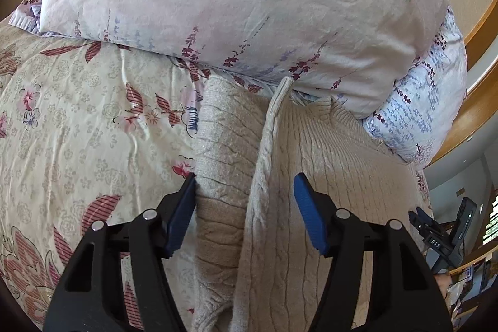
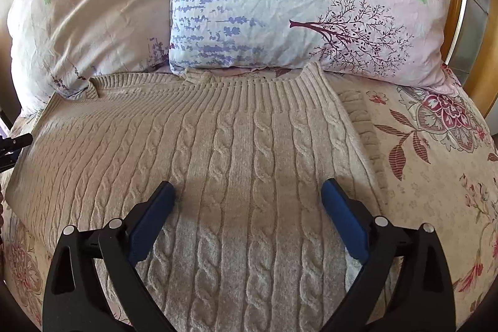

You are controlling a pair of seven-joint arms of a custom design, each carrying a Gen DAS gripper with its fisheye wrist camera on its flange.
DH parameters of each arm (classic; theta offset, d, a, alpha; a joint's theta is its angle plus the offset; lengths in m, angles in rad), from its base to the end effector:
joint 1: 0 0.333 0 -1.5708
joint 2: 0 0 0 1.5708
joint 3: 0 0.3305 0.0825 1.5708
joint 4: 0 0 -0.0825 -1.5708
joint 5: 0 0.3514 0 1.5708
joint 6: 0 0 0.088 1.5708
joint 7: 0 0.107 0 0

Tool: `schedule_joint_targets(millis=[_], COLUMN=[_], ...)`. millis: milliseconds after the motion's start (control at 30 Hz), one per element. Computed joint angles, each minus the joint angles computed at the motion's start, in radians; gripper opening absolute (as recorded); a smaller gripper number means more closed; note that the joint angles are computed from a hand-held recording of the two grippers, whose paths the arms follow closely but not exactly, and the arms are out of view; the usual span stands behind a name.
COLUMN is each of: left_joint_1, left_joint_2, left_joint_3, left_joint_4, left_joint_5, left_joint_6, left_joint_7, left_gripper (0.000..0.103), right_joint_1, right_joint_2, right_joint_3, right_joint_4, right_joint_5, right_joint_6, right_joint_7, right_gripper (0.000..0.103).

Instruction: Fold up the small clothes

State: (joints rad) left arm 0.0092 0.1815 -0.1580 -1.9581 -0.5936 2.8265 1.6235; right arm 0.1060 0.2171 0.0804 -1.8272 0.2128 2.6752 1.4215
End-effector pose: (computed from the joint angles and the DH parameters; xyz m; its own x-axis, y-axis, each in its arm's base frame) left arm 0.6104 -0.0568 0.4897 0.1381 -0.8723 0.4691 -0.7651 -0.3948 -0.5087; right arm 0.6268 0.1072 0.5163 0.2053 -0.9716 -0.1180 -0.7991 -0.0968 -0.5933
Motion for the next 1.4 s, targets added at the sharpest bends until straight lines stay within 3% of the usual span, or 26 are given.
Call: schedule_joint_targets(millis=[133,200,267,333,400,467,567,700,900,1133,1300,1400], left_joint_1=[0.024,0.038,0.026,0.017,0.011,0.014,0.035,0.0,-0.057,-0.15,-0.235,-0.292], left_joint_2=[0.007,0.008,0.012,0.021,0.032,0.041,0.04,0.023,0.058,0.262,0.458,0.596], left_joint_3=[-0.027,-0.04,-0.031,-0.027,-0.03,-0.044,-0.09,-0.099,-0.134,-0.185,-0.216,-0.22], left_joint_4=[0.004,0.01,0.013,0.027,0.041,0.056,0.072,0.102,0.215,0.49,0.741,0.932], left_joint_5=[-0.129,-0.207,-0.205,-0.194,-0.196,-0.229,-0.403,-0.461,-0.579,-0.448,-0.281,-0.172], left_joint_6=[0.012,-0.003,0.002,-0.009,-0.015,-0.018,0.005,0.026,0.02,-0.029,-0.072,-0.16], left_joint_7=[0.04,0.076,0.056,0.038,0.025,0.035,0.138,0.188,0.272,0.155,0.017,-0.1], left_gripper=[0.048,0.044,0.044,0.044,0.044,0.029,0.026,0.025,0.024,0.024,0.024,0.024], right_joint_1=[-0.049,-0.108,-0.173,-0.213,-0.228,-0.222,-0.191,-0.152,-0.155,-0.157,-0.152,-0.147], right_joint_2=[0.0,-0.008,-0.015,-0.019,-0.016,-0.014,-0.012,-0.02,-0.022,-0.019,-0.03,-0.039], right_joint_3=[0.044,0.091,0.123,0.121,0.103,0.08,0.044,-0.002,-0.045,-0.069,-0.074,-0.08], right_joint_4=[0.004,0.002,0.005,0.014,0.021,0.024,0.03,0.024,0.012,0.01,-0.002,-0.011], right_joint_5=[0.159,0.391,0.681,0.89,1.011,1.067,1.083,1.111,1.252,1.326,1.364,1.388], right_joint_6=[-0.006,-0.015,-0.061,-0.137,-0.194,-0.224,-0.229,-0.218,-0.219,-0.206,-0.148,-0.103], right_joint_7=[-0.112,-0.264,-0.441,-0.551,-0.599,-0.611,-0.616,-0.626,-0.643,-0.63,-0.644,-0.659], right_gripper=[0.102,0.102,0.102,0.102,0.102,0.102,0.102,0.102,0.102,0.102,0.102,0.102])
